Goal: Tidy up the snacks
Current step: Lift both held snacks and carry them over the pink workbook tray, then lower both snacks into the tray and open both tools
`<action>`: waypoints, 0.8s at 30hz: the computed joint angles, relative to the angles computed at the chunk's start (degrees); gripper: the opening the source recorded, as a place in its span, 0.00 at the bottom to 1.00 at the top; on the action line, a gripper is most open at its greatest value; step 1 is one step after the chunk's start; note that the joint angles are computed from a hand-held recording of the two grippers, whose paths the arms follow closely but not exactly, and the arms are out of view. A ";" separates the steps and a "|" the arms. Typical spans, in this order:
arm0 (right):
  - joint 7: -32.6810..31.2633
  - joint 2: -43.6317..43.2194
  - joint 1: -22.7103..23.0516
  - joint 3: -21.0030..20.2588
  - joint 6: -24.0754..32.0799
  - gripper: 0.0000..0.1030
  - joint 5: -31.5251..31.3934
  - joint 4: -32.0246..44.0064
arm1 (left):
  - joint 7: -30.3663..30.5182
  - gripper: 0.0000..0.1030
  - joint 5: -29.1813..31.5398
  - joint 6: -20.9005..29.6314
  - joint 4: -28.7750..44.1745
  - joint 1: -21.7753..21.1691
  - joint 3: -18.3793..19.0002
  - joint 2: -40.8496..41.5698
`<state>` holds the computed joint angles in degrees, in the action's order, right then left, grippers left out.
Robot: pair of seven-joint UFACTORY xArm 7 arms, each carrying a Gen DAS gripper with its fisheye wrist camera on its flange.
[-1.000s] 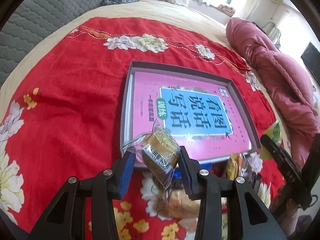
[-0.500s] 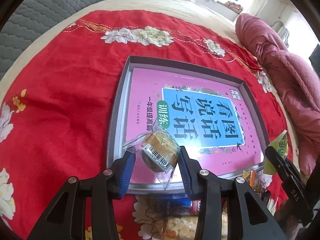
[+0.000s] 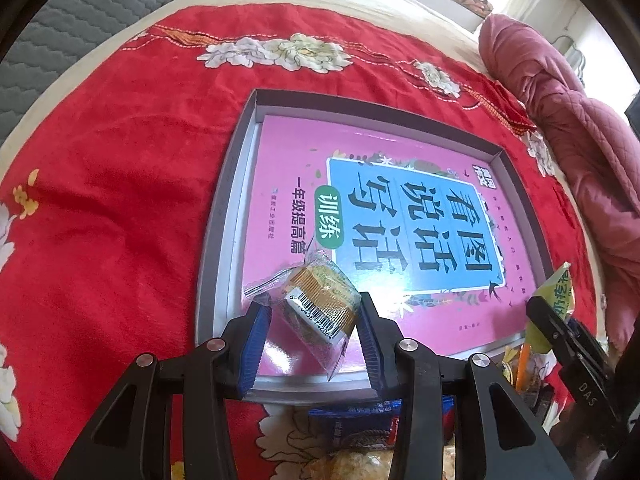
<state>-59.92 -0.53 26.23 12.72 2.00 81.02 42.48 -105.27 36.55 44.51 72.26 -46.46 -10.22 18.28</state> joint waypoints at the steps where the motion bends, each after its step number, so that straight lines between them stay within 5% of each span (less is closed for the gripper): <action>1: 0.19 0.06 0.07 0.09 -0.40 0.45 -0.28 -0.01 | 0.04 0.43 -0.10 -0.28 -0.05 0.06 -0.02 0.07; 14: 7.22 -0.03 1.05 0.48 -3.29 0.54 -8.60 -1.59 | 0.90 0.43 -1.21 -1.72 -0.52 0.25 0.32 0.53; 24: 4.98 0.05 1.12 0.25 -3.38 0.55 -6.28 -1.19 | 1.13 0.46 -1.53 -3.07 -1.16 0.43 0.42 0.32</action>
<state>-54.94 -0.48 27.35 12.97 -1.37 74.74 41.29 -104.14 35.02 41.43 71.10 -46.03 -9.80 18.60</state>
